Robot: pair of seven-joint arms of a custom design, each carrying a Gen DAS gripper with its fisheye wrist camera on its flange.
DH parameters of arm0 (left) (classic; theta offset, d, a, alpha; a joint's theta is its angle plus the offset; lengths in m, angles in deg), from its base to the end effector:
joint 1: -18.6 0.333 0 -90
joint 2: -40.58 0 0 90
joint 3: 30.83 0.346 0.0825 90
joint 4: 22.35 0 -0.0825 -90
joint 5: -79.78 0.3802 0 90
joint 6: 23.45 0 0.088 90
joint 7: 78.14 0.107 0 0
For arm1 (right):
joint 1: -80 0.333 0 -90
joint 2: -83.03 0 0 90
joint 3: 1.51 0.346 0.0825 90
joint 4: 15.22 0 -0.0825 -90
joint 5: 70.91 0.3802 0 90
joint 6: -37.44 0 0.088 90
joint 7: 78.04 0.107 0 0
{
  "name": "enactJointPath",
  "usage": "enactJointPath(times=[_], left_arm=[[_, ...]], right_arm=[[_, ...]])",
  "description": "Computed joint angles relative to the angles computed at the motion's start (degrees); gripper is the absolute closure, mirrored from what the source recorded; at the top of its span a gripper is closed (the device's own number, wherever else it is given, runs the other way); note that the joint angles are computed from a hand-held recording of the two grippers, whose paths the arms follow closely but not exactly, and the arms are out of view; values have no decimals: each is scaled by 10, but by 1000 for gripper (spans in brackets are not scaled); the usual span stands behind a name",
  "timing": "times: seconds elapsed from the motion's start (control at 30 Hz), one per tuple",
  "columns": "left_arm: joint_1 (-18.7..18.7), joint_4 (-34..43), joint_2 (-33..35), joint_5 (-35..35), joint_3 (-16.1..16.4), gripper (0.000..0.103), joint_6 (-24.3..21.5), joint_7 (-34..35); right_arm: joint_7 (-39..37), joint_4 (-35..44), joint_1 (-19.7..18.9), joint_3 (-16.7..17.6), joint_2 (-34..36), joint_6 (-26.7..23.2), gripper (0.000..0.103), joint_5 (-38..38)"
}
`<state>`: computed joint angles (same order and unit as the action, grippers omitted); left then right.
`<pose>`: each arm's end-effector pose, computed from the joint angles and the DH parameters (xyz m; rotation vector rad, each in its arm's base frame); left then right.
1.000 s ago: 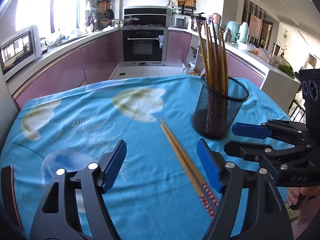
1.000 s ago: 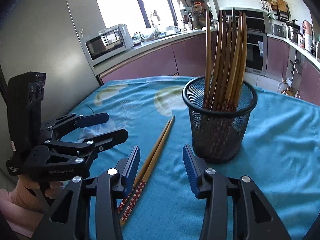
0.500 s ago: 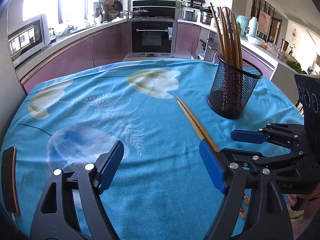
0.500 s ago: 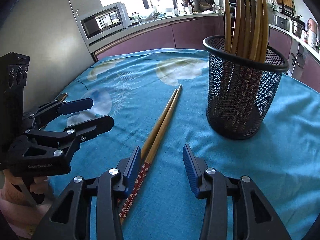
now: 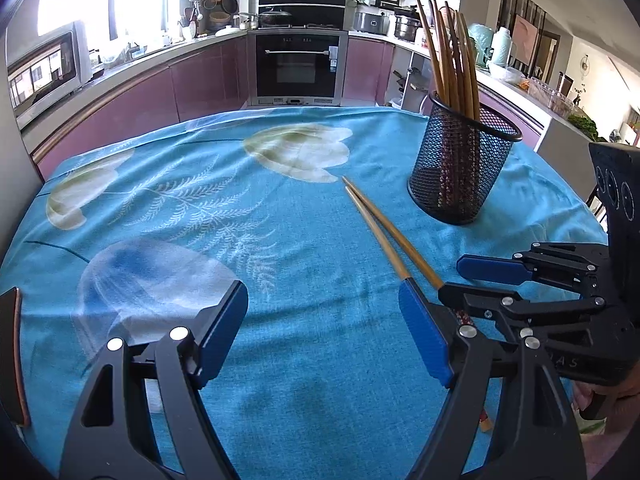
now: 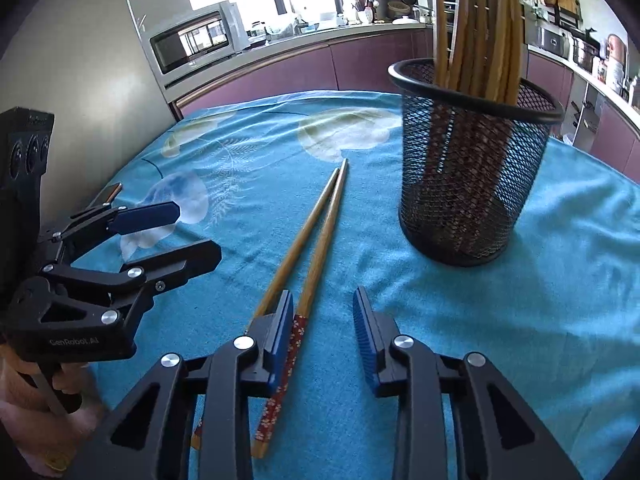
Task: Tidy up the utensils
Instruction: 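Withdraw both open tools from the holder back to the last chopsticks, then grasp a wooden chopstick with the left tool while the right tool grasps the other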
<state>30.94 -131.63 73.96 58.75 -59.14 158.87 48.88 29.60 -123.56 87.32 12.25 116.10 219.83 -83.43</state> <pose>0.6796 -0.1102 0.3248 -1.4651 2.1563 -0.9319 0.6501 0.2460 0.3197 -1.8810 1.5467 -0.3624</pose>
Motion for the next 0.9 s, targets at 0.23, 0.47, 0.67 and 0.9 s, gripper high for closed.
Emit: enactJointPath(times=[0.23, 0.47, 0.67, 0.9], left_arm=[[-25, 11, 5, 5, 18, 26, -26, 6], [-61, 26, 10, 3, 44, 34, -51, 17], [-82, 39, 15, -9, 63, 55, -70, 18], [-73, 50, 16, -36, 63, 77, -91, 17]], right_arm=[[-6, -7, -48, 46, 4, 3, 84, 12], [-7, -12, -64, 60, 5, 4, 91, 17], [-6, -16, -69, 65, 3, 3, 92, 19], [-32, -28, -118, 120, 3, -9, 96, 24]])
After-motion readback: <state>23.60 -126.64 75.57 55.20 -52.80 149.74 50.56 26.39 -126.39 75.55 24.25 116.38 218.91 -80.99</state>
